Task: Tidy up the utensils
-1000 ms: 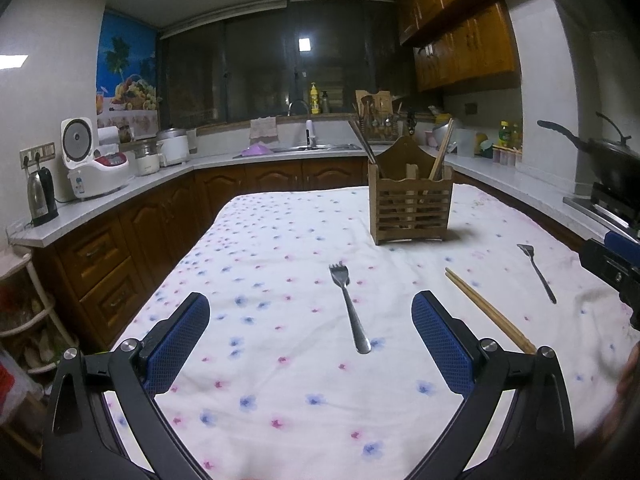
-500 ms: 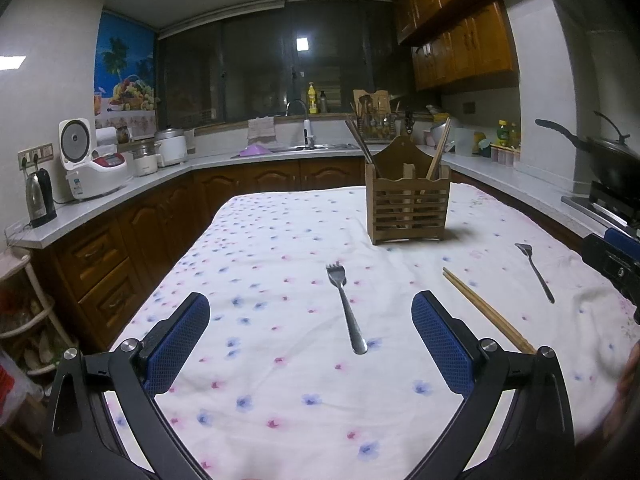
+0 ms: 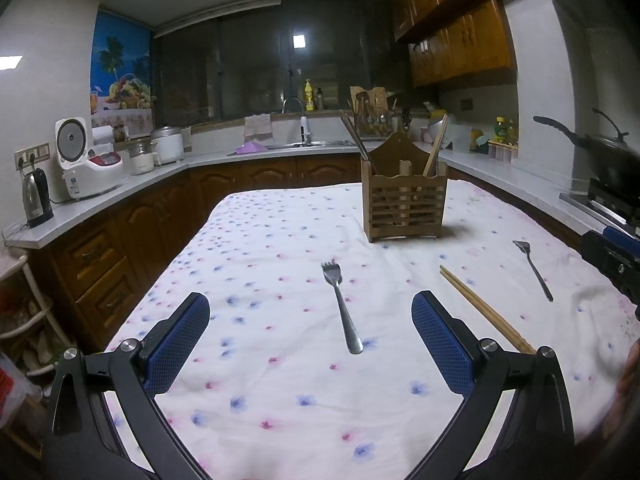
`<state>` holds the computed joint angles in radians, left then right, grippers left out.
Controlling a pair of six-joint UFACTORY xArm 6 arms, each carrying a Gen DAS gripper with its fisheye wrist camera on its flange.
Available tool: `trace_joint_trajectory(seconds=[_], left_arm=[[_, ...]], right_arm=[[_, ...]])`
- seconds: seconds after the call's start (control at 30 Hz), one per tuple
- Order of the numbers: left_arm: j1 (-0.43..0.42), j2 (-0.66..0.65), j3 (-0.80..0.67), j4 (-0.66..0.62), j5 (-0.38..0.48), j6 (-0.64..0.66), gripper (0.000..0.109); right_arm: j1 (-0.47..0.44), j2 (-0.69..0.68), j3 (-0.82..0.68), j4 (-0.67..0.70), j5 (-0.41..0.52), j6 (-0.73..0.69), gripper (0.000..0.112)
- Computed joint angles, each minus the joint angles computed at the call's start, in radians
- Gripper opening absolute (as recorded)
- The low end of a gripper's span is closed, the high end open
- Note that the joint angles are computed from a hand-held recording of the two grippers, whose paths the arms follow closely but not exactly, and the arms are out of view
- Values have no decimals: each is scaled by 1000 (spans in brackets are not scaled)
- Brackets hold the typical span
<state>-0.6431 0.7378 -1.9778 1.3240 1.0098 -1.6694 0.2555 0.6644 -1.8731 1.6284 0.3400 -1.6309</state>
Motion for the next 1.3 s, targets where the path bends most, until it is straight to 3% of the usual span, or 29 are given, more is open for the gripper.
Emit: trace_joint_trajectory(seconds=[1.3], left_arm=[[21,31,-84,-26,-39,66,103]], right_arm=[[25,50,-70,-114,-32,149,103]])
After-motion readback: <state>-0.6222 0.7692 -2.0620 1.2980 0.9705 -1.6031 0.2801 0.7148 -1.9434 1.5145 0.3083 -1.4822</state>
